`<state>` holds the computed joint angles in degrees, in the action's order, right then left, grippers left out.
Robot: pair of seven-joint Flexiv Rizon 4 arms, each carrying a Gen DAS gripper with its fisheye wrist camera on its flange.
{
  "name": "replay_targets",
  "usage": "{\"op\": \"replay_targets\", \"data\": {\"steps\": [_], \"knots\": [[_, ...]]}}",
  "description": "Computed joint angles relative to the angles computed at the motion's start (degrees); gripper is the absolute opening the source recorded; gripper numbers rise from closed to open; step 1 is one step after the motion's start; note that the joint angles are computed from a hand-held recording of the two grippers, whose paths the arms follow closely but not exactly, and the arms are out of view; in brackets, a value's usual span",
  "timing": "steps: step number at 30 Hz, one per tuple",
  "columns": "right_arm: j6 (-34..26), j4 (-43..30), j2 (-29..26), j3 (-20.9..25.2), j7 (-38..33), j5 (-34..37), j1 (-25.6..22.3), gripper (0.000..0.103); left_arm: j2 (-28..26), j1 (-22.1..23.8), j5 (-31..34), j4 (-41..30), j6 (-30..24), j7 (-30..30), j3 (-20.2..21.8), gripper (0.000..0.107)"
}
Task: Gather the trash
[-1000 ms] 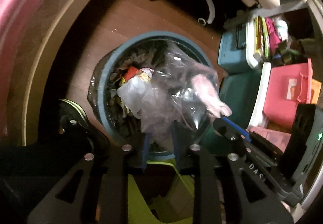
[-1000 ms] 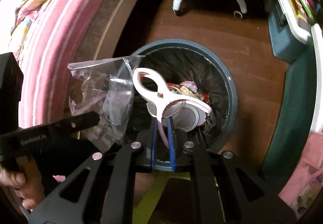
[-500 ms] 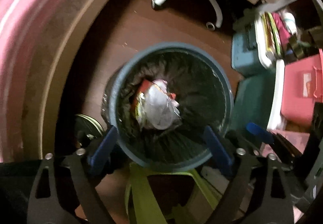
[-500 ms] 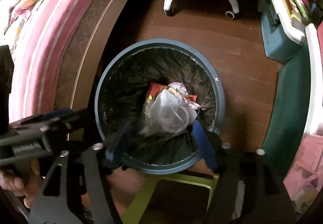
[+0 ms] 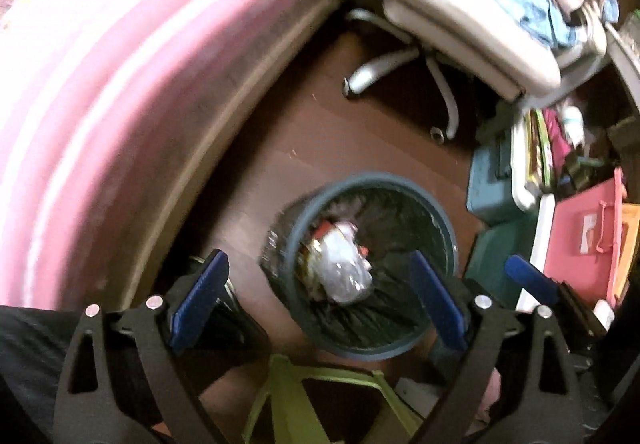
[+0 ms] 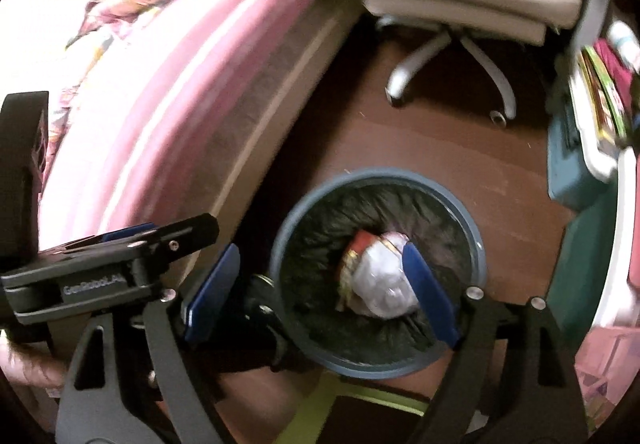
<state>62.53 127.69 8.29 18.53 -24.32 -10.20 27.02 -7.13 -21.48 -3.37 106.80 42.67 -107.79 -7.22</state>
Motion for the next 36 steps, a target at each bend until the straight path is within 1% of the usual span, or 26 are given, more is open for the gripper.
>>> {"op": "replay_targets", "data": {"steps": [6,8,10,17,19,21,27,32,36], "knots": [[2.42,-4.52,-0.51,0.29,0.84,-4.31,0.25,0.085,5.99,1.88,1.81,0.34,-0.84,-2.48,1.65,0.09],[3.31,-5.91,-0.83,0.48,1.29,-5.92,0.36,0.086,8.18,2.88,3.2,-0.01,-2.4,-3.85,1.9,0.09],[3.96,-7.74,-1.45,0.72,1.8,-7.96,0.64,0.087,10.74,4.09,3.8,0.27,-2.85,-4.59,2.39,0.09],[4.7,-16.95,-5.74,0.61,-0.13,-12.72,3.41,0.088,18.87,8.9,8.25,1.1,-3.37,-8.85,2.69,0.092],[4.42,-20.12,-7.54,0.45,-0.52,-14.82,4.49,0.088,21.27,10.37,7.99,1.83,-3.3,-9.51,3.34,0.093],[4.3,-23.51,-9.56,0.21,-1.19,-16.23,5.8,0.089,23.47,11.68,7.0,2.75,-3.47,-9.22,4.16,0.096],[2.36,-33.89,-15.62,-0.49,-4.97,-18.46,10.77,0.089,29.92,16.92,8.88,3.92,-5.95,-8.7,5.16,0.097],[0.05,-43.04,-21.08,-1.54,-9.51,-20.13,16.01,0.089,33.64,21.12,9.4,4.41,-7.76,-8.82,6.16,0.097],[-0.89,-47.16,-23.39,-2.39,-11.44,-20.34,19.16,0.089,36.09,23.48,8.35,5.14,-8.21,-8.26,7.83,0.097]]}}
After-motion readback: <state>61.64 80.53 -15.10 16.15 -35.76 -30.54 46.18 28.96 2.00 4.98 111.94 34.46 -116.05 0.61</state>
